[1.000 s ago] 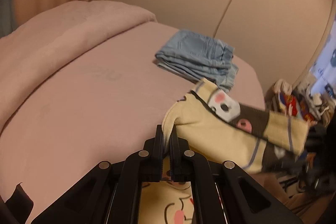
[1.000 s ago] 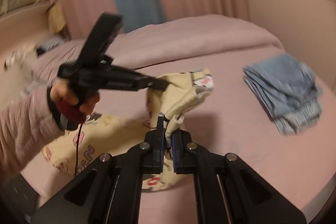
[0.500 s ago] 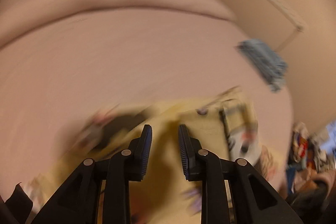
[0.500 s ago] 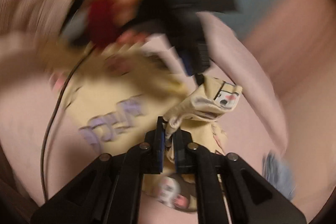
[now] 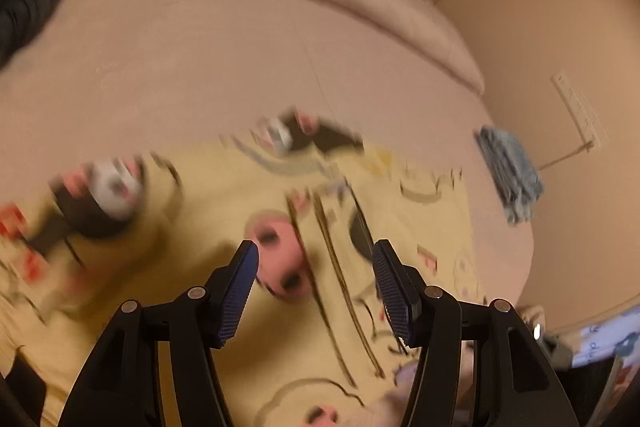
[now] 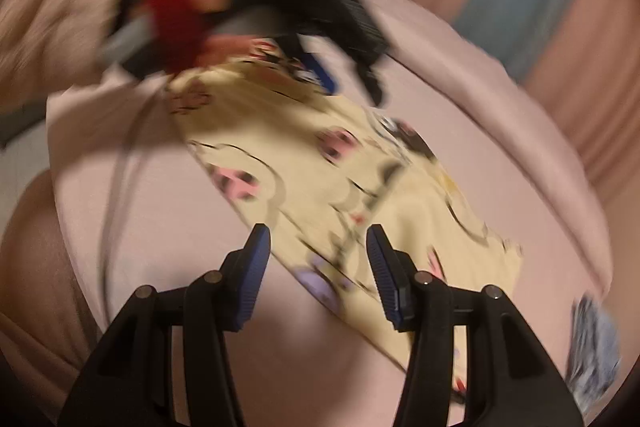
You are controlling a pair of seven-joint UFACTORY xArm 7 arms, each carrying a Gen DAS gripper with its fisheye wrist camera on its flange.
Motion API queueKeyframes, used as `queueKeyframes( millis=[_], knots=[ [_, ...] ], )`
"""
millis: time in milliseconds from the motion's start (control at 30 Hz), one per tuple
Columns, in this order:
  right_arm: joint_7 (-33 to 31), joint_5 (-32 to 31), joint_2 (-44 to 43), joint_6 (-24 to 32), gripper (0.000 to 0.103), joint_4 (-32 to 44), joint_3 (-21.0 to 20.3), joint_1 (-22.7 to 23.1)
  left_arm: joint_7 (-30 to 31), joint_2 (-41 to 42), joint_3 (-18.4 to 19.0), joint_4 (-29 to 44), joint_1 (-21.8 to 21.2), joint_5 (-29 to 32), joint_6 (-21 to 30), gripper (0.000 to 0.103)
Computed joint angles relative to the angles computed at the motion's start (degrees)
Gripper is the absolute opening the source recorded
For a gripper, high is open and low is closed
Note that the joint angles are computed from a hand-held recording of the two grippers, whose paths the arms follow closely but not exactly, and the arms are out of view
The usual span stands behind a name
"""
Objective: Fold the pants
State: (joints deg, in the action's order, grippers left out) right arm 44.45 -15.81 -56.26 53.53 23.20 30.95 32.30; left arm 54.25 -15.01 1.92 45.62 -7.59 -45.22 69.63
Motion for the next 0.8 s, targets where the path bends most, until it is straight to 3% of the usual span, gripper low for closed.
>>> queueKeyframes(
  millis=[133,167,267,367,633,800],
  knots=[
    [3.4,4.1,-4.4,-1.1,0.048,-3.8,-2.5,1.2,-1.5,-1.6,-1.9,-2.3,-1.8,0.4,-1.3,0.058],
    [5.6,4.1,-3.0,-3.1,0.042,-3.7,-0.5,0.6,-2.6,-1.3,-2.5,-2.5,-2.4,0.2,-2.2,0.058],
    [10.8,1.8,-2.0,-8.3,0.041,-4.8,4.1,-0.3,-4.5,0.3,-2.8,-2.1,-3.5,0.0,-1.9,0.058],
    [11.4,0.7,-1.5,-12.3,0.041,-6.5,2.5,1.2,-3.5,0.1,-2.9,-2.9,-4.0,0.8,-3.0,0.058],
    [9.0,-3.7,6.1,-15.3,0.035,-3.9,0.2,-3.8,-6.1,4.5,-0.9,2.1,-1.1,1.5,6.0,0.058],
    [9.6,-4.1,6.8,-14.7,0.035,-3.9,0.6,-3.4,-6.9,8.0,-1.2,3.8,0.9,-0.4,10.9,0.058]
  ],
)
